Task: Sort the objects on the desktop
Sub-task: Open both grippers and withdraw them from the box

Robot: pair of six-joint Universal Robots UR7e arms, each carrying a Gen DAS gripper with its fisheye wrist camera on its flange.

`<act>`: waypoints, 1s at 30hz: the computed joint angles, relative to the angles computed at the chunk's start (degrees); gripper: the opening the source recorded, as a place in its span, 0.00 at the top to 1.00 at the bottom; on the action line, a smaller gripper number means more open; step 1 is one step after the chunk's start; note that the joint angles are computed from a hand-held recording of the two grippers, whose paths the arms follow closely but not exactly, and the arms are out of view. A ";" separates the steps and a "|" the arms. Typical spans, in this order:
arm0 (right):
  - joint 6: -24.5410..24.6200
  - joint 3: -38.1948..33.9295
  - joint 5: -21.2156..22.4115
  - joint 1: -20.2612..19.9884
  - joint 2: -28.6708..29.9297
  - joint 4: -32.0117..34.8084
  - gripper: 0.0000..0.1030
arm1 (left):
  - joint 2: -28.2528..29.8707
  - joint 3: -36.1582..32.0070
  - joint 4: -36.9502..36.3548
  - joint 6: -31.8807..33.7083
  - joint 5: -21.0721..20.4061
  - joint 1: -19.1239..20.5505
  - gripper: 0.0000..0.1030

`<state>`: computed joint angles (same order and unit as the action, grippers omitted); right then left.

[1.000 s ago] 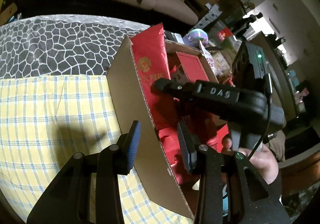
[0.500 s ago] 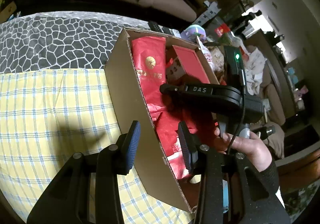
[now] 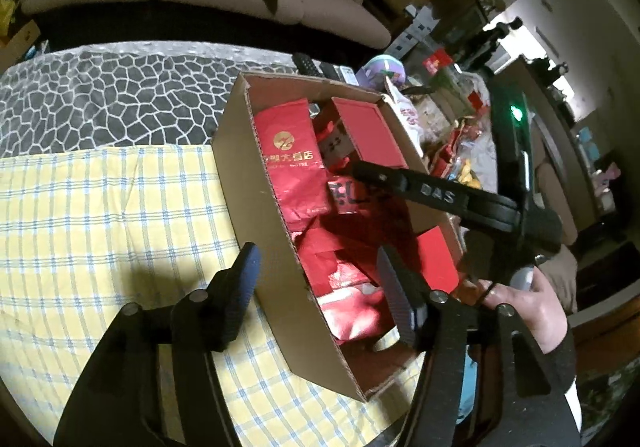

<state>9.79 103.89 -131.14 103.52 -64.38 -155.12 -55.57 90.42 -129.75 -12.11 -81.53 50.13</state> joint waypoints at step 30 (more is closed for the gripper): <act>2.12 20.47 -9.93 11.71 -15.18 -5.23 0.01 | -13.95 16.11 2.24 -8.73 10.63 -10.58 0.00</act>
